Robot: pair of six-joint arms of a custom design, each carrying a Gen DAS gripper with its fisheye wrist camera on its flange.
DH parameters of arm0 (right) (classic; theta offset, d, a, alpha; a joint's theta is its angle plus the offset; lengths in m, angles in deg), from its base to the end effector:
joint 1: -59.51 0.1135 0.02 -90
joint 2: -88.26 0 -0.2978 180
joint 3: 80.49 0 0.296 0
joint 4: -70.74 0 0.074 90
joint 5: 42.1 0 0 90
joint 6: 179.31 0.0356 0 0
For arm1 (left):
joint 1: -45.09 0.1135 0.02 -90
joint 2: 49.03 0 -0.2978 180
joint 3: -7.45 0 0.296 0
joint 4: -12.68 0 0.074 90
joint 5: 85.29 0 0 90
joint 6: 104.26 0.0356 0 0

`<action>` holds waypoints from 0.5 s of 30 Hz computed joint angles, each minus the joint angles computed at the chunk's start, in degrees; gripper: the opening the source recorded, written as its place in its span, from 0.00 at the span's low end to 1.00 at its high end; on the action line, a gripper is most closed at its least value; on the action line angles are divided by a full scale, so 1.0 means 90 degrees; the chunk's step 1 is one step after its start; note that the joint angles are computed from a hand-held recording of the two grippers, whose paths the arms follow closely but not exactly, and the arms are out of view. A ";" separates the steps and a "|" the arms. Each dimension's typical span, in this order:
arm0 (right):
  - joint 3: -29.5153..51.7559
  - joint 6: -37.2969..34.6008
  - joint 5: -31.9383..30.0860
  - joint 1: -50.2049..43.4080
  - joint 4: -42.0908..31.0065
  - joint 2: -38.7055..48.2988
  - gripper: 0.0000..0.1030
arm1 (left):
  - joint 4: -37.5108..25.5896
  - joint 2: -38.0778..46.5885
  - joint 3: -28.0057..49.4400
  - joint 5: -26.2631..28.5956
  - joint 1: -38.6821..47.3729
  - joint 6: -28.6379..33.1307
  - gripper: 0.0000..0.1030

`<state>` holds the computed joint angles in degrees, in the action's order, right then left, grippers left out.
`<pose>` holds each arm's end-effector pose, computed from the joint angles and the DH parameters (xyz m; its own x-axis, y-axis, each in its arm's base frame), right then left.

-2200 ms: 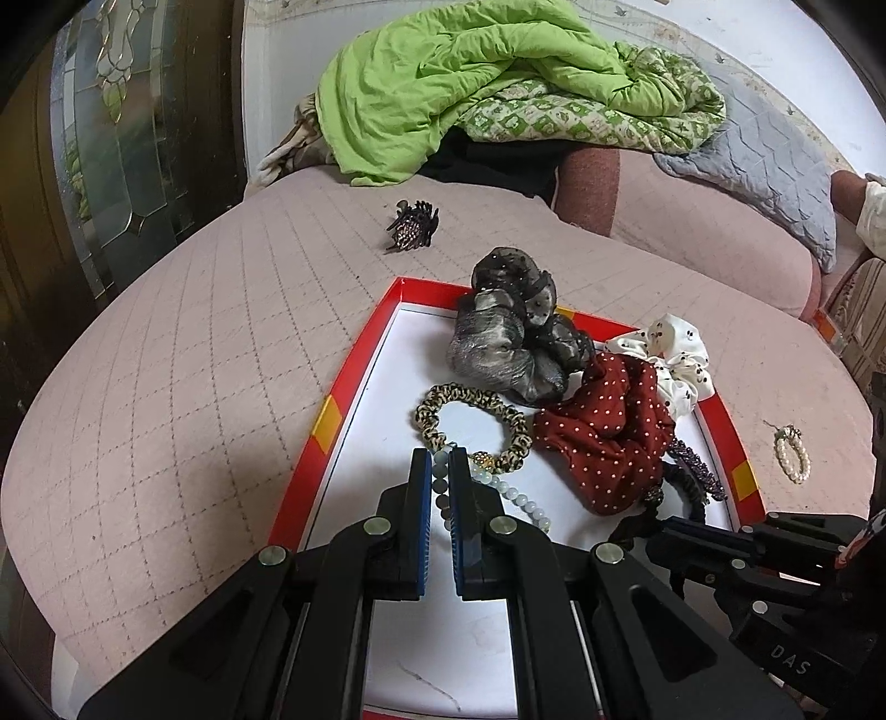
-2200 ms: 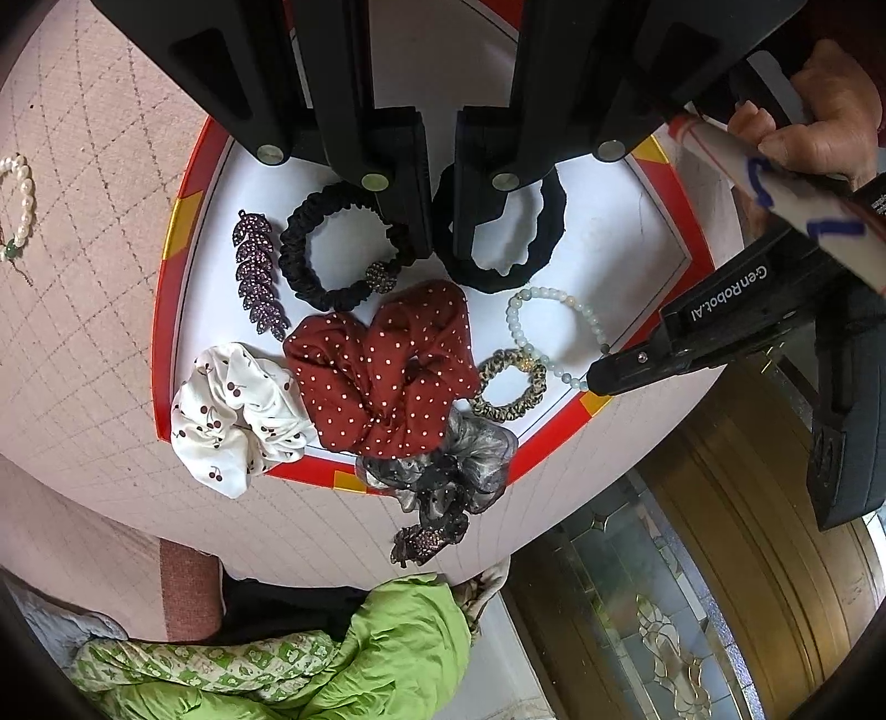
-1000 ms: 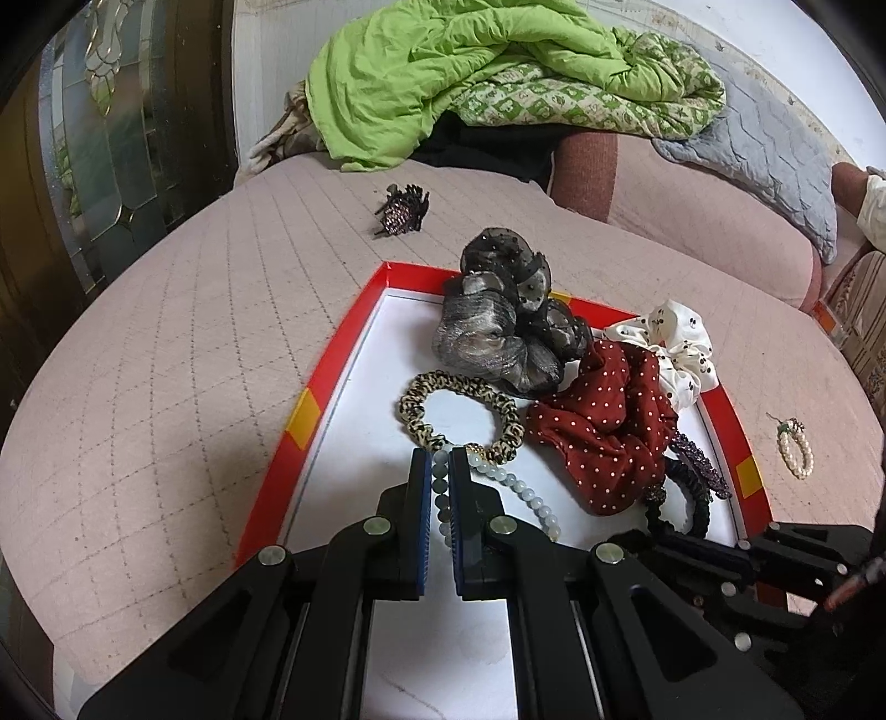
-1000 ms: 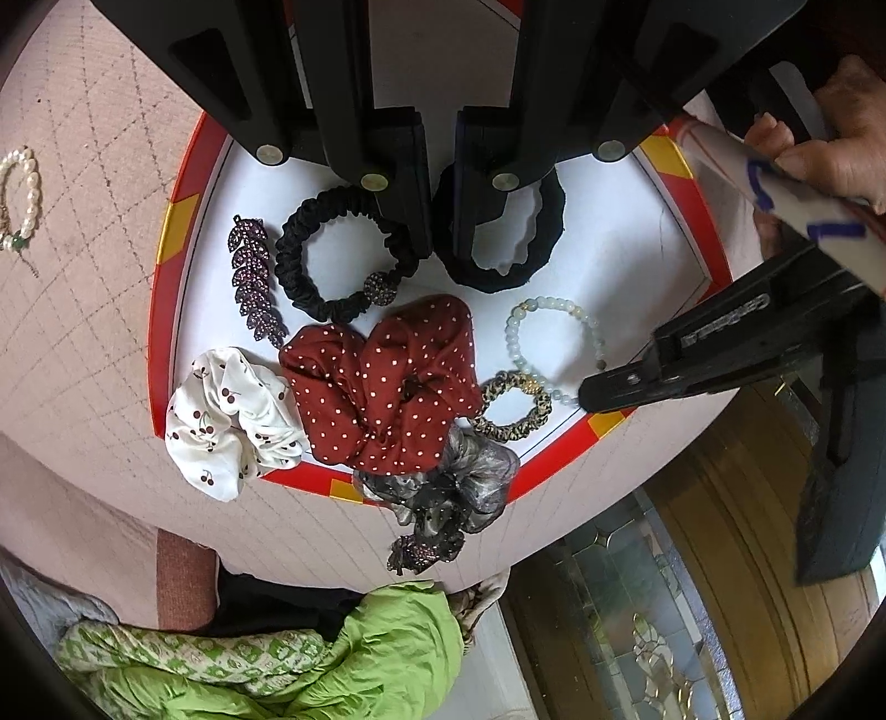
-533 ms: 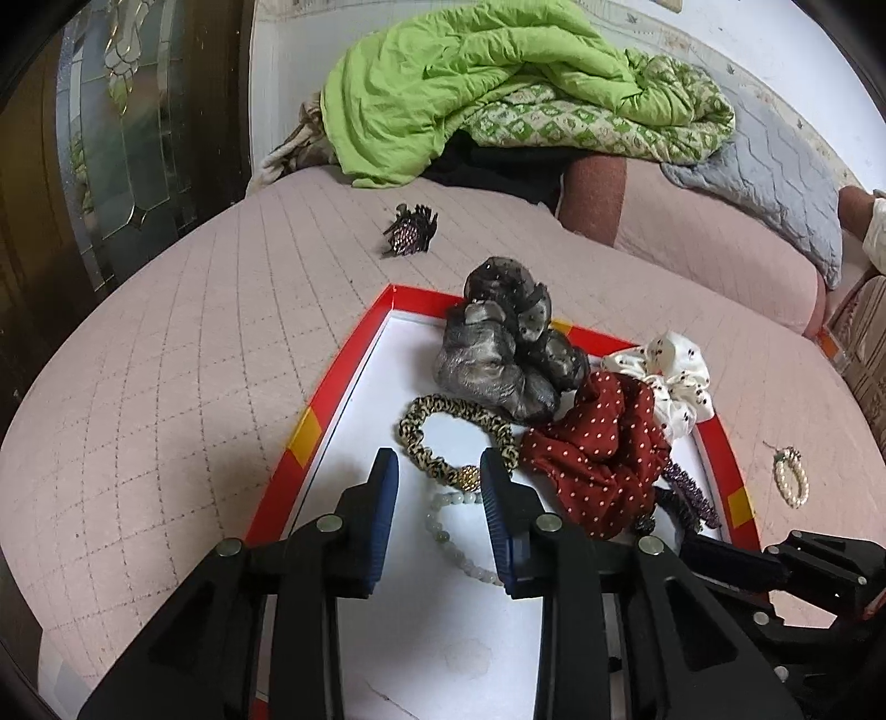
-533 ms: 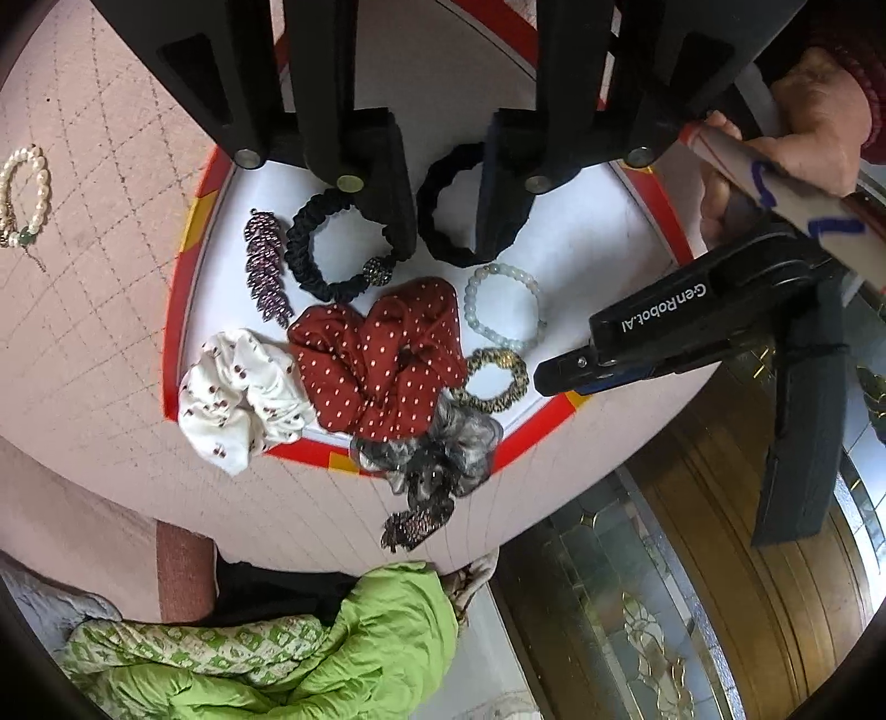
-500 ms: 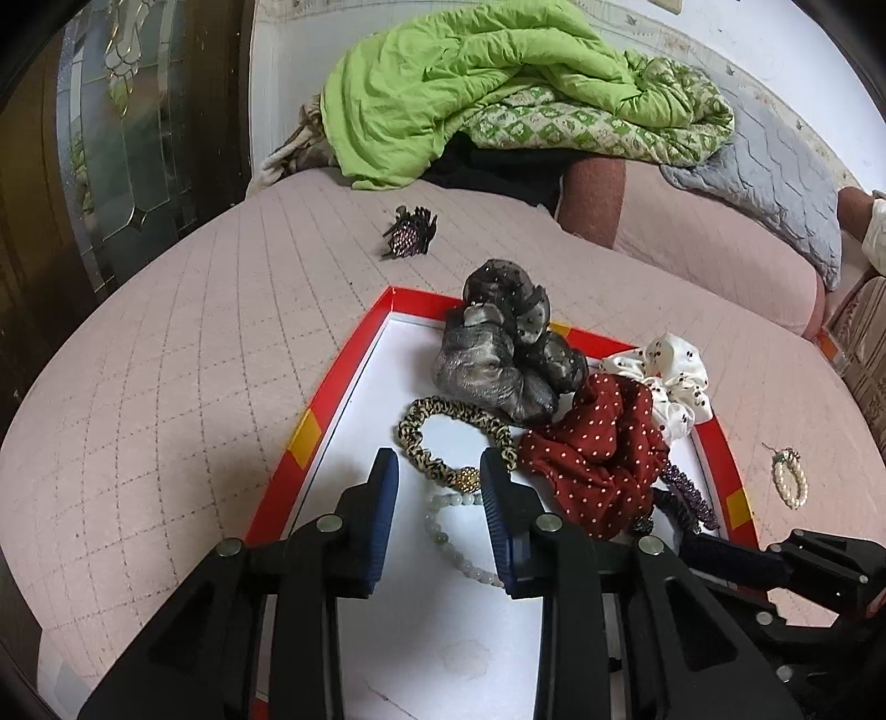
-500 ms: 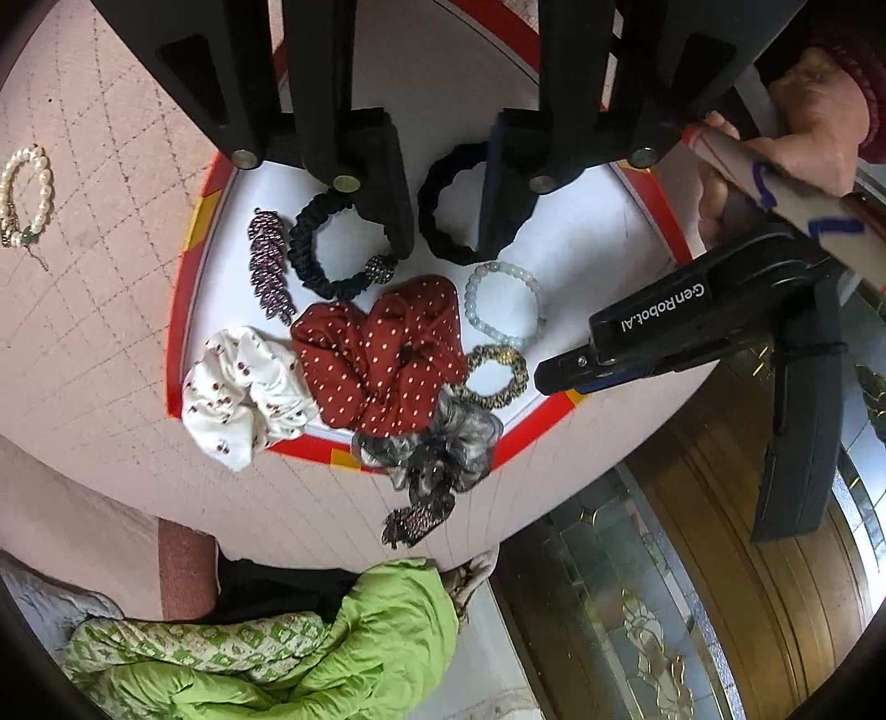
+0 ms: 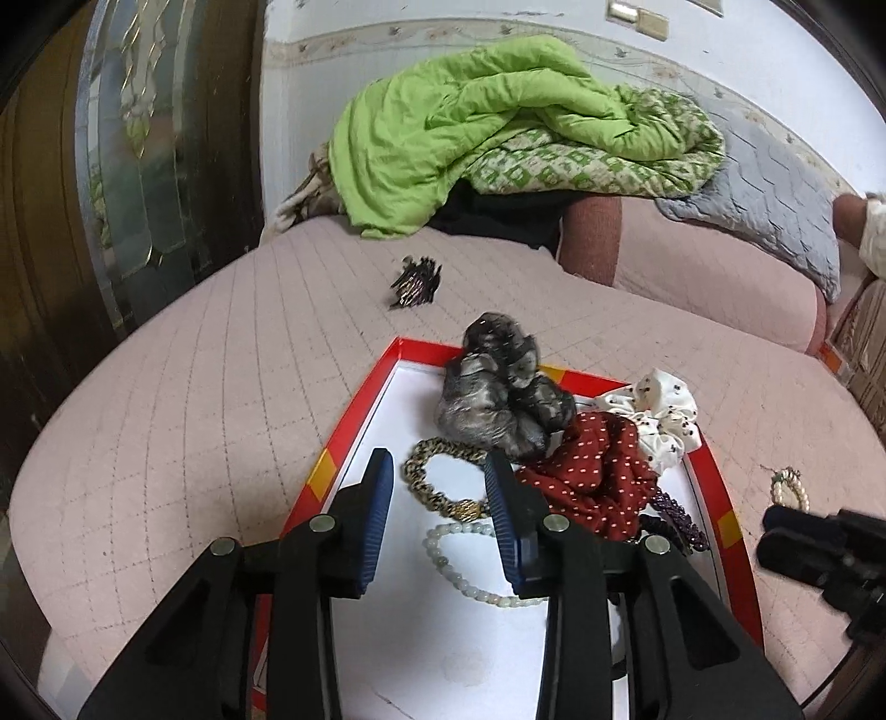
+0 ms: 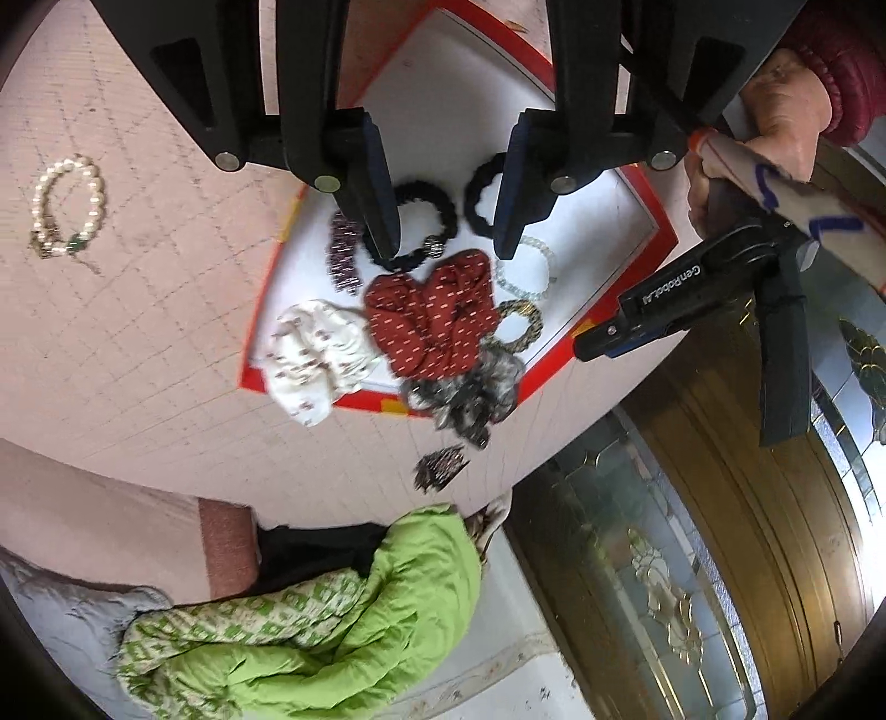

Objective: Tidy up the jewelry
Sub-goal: 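Lower both items into the box and open both tools, then move the left tool to the pearl bracelet on the bed and grasp it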

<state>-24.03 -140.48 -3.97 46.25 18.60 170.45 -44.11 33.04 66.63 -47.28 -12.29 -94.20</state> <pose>0.2657 -0.0338 0.1862 -0.5817 -0.3571 -0.7309 -0.7534 0.5753 0.3185 0.1685 -0.2113 0.1989 -0.5284 -0.2992 -0.7945 -0.4449 0.8947 -0.0410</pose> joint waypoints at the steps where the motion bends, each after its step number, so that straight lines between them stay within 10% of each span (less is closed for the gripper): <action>1: 0.0086 -0.0112 -0.0052 -0.0120 -0.0127 0.0057 0.39 | -0.0070 0.0089 0.0091 -0.0071 -0.0057 0.0025 0.33; 15: 0.1578 -0.0192 -0.0739 -0.1736 -0.0937 0.1081 0.48 | -0.0672 0.1572 0.2194 -0.0137 -0.0773 0.1078 0.42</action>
<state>-9.83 -142.21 -10.62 30.63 10.16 180.18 -50.16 47.19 86.37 -48.52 -19.25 -84.50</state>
